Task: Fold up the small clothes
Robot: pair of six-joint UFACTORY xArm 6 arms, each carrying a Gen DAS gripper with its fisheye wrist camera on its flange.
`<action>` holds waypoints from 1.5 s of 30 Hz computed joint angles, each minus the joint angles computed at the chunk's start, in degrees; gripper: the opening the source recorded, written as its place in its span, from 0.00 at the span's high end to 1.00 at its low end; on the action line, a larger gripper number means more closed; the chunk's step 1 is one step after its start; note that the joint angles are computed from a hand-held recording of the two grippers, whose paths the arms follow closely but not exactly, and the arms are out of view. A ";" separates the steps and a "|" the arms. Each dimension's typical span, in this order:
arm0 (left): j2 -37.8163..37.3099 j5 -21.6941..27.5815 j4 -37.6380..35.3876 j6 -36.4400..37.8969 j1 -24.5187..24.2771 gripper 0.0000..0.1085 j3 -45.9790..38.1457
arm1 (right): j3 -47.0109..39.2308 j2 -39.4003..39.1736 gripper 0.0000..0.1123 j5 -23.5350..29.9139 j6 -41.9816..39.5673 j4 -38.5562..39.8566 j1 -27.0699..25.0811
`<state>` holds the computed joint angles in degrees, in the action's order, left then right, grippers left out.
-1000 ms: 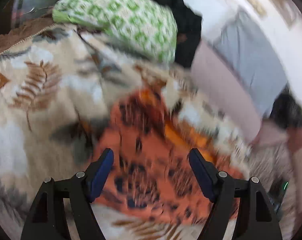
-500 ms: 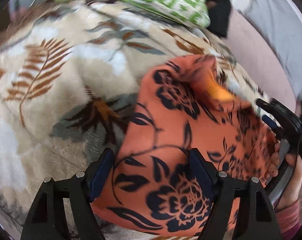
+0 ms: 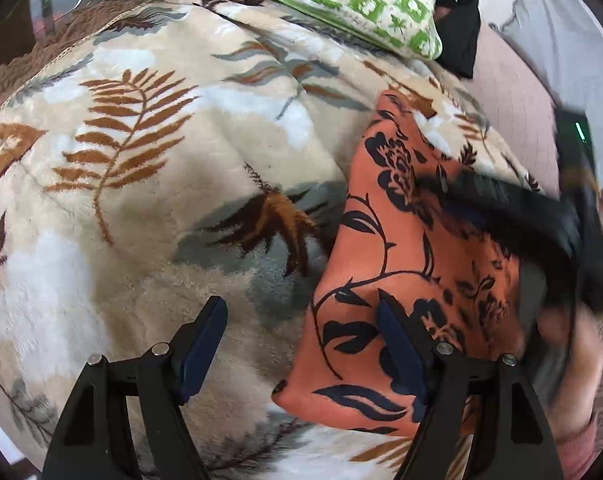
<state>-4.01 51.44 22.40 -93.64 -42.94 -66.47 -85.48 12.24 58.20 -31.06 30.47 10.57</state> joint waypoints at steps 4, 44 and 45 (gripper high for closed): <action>2.34 3.28 0.81 1.42 0.33 0.28 -3.09 | -6.68 5.50 0.65 -0.63 5.88 0.58 0.50; -3.29 6.58 9.23 -9.80 -9.19 0.18 -1.16 | 8.88 -11.46 0.44 19.05 -10.60 16.87 -49.99; -4.84 7.00 10.20 -12.05 -10.32 0.18 0.33 | 10.23 -12.23 0.44 19.61 -11.22 19.03 -51.92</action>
